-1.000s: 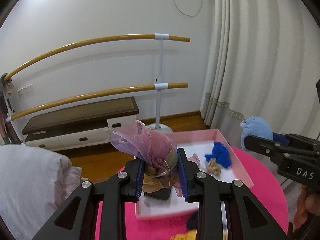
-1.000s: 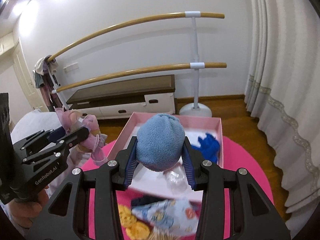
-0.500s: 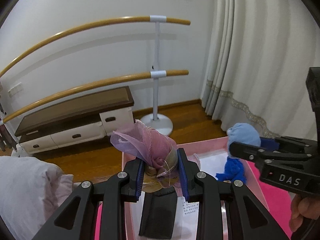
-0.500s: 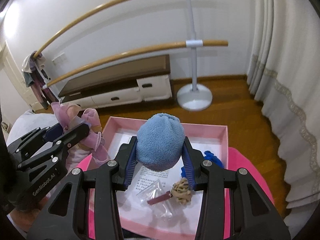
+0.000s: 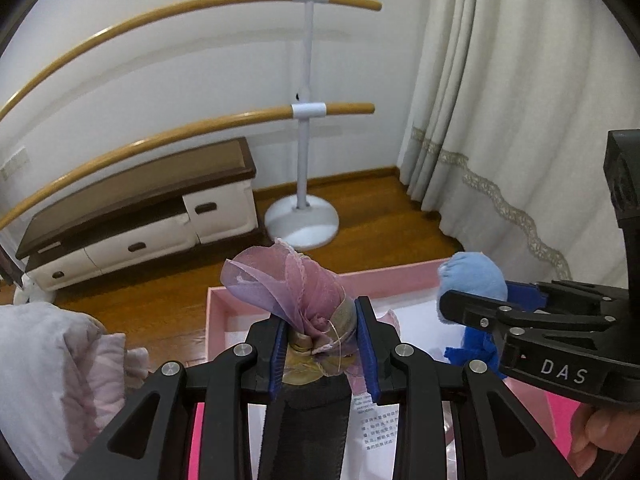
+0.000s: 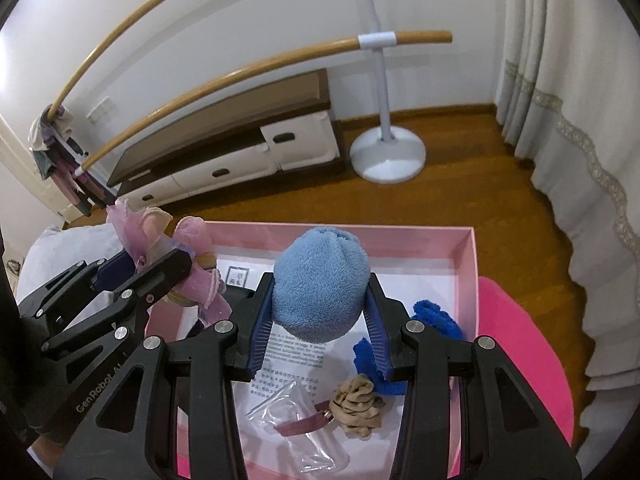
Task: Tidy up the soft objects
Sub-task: 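Carry the ribbon bundle and sock ball into the pink box and open both tools, then withdraw both tools from the box and move them over the remaining items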
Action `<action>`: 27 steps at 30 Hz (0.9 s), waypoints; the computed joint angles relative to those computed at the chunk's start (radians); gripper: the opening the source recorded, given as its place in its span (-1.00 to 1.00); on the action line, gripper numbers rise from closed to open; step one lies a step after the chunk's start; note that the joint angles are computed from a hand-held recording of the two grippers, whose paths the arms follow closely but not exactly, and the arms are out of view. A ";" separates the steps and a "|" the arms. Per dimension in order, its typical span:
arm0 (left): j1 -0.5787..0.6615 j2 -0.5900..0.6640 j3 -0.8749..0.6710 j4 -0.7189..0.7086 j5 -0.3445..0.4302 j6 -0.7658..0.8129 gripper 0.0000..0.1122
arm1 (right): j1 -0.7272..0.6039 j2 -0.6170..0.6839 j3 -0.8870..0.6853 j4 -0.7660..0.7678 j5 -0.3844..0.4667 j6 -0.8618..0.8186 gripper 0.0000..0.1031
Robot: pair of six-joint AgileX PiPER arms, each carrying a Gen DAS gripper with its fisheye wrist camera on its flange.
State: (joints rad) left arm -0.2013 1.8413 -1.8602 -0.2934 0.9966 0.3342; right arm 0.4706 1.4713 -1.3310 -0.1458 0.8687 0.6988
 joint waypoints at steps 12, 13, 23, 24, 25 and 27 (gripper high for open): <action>-0.044 -0.014 0.025 0.101 -0.065 -0.038 0.43 | -0.052 -0.007 0.061 0.079 -0.030 -0.033 -0.01; -0.043 -0.027 0.042 0.101 -0.077 -0.037 0.47 | -0.048 -0.011 0.062 0.075 -0.028 -0.025 0.08; 0.008 -0.237 0.270 0.078 -0.190 -0.009 0.83 | 0.087 -0.110 0.052 -0.120 0.075 0.206 1.00; 0.023 -0.282 0.324 0.057 -0.204 0.009 0.83 | 0.113 -0.121 0.047 -0.147 0.091 0.240 1.00; 0.040 -0.345 0.394 0.031 -0.215 0.033 0.83 | 0.134 -0.134 0.043 -0.167 0.106 0.265 1.00; 0.064 -0.410 0.461 0.009 -0.234 0.061 0.83 | 0.201 -0.159 0.027 -0.230 0.155 0.332 1.00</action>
